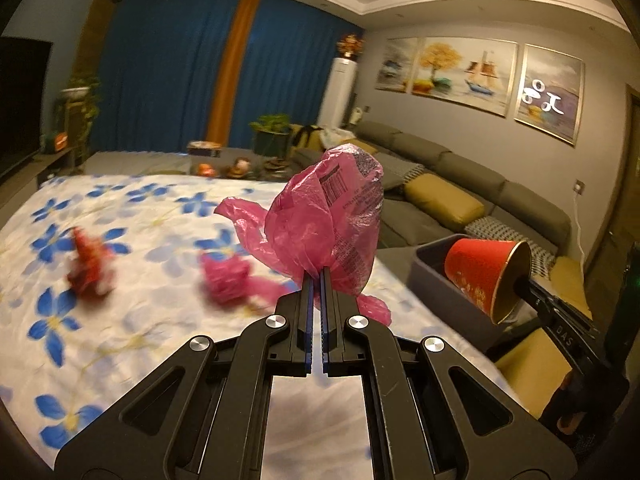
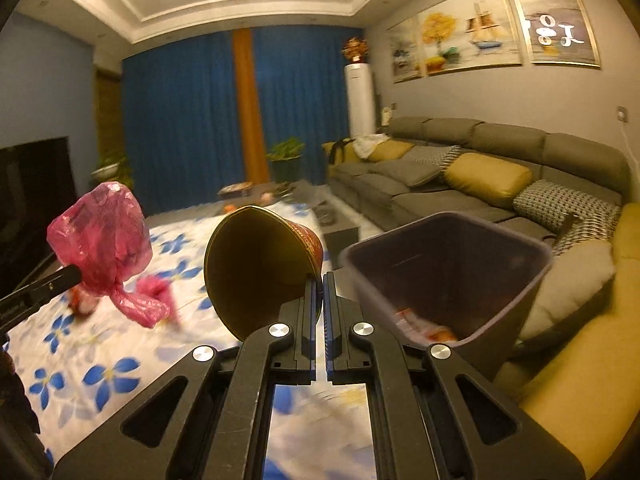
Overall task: Collect trash
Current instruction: 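Carry the pink bag and red cup over the grey bin with both grippers, then open both grippers to drop the pink bag and red cup into the bin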
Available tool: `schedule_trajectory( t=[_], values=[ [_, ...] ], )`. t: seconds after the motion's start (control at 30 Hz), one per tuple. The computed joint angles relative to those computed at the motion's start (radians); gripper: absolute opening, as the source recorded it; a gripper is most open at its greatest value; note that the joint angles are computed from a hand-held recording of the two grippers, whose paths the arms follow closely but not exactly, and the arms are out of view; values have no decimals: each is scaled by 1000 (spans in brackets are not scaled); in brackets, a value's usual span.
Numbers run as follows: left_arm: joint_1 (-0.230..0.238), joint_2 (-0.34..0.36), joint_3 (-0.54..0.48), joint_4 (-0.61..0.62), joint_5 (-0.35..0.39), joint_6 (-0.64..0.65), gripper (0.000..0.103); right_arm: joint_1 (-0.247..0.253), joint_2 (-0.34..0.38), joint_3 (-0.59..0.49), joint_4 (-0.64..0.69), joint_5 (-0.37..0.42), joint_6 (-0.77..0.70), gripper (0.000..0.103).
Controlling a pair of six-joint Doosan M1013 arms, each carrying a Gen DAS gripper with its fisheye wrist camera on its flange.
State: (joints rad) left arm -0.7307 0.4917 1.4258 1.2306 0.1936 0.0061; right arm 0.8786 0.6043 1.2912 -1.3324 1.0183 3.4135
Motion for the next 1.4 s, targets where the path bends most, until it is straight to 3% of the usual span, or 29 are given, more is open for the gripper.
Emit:
schedule_trajectory(
  t=[0.13, 0.23, 0.43, 0.57, 0.77, 1.4],
  values=[
    [-20, 44, -80, -152, -22, 198, 2, -16, -27, 42, -19, 48, 65, 4],
    [-34, 85, -155, -363, -35, 438, 2, -28, -42, 67, -25, 76, 97, 4],
    [-61, 181, -312, -905, -14, 1035, 2, -51, -66, 107, -14, 98, 138, 4],
    [-70, 237, -404, -1116, 34, 1256, 2, -69, -80, 133, -6, 104, 158, 4],
    [-78, 297, -501, -1236, 101, 1391, 2, -81, -88, 149, 4, 109, 181, 4],
    [-80, 393, -651, -1351, 225, 1498, 2, -96, -95, 166, 5, 93, 216, 4]
  ],
)
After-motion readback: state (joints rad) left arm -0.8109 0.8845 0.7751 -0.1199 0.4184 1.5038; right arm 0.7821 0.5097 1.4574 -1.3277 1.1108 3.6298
